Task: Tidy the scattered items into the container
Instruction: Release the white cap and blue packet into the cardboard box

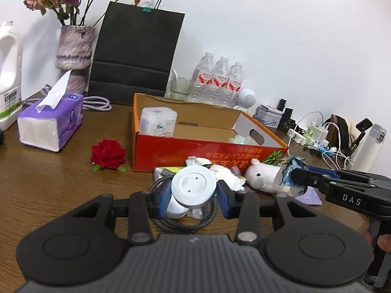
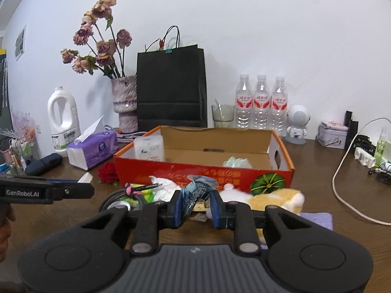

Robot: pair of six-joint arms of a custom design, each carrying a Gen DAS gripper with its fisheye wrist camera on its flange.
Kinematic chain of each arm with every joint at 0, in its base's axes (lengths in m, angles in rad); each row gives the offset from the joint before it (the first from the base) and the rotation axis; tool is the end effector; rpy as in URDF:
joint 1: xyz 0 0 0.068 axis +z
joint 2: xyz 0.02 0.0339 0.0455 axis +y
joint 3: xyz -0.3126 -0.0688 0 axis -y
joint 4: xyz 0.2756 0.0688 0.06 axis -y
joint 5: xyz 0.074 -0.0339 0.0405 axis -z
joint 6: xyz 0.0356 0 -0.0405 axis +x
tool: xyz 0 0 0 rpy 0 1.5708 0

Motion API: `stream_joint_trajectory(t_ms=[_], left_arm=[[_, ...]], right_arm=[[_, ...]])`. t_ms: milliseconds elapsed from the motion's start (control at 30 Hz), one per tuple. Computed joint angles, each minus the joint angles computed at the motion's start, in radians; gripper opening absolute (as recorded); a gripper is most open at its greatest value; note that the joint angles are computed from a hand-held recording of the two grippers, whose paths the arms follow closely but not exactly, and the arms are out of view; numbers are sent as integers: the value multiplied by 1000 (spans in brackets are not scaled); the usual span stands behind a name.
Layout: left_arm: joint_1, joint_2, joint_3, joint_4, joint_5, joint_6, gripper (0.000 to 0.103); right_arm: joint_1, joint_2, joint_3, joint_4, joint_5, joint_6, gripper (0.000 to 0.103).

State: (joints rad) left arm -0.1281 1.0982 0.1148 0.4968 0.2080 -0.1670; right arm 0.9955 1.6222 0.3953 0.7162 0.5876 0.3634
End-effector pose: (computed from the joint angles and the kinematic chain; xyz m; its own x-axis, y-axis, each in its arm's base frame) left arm 0.1742 -0.0298 0.1448 -0.5082 -0.0985 -0.8556 0.2247 0.9439 -0.2422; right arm 0.1667 0.2207 0.1358 -0.4033 -0.0781 -0.9117 -0.3122 0.9483 0.0568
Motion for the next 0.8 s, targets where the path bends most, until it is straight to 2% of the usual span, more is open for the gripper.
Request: stream_joint_trajectory(t_ms=[167, 300, 467, 600, 800], left_arm=[[-59, 79, 118, -12, -25, -7, 41], [-95, 214, 266, -15, -82, 36, 41], [-129, 414, 487, -79, -168, 53, 41], [-166, 559, 643, -149, -245, 57, 41], [-181, 690, 739, -166, -260, 39, 41]], right_arm=[[-88, -34, 52, -18, -50, -82, 23], [-207, -15, 168, -82, -150, -120, 23], [-326, 103, 383, -253, -239, -108, 24], [-373, 231, 554, -378, -246, -120, 24], [-418, 349, 672, -449, -281, -92, 24]])
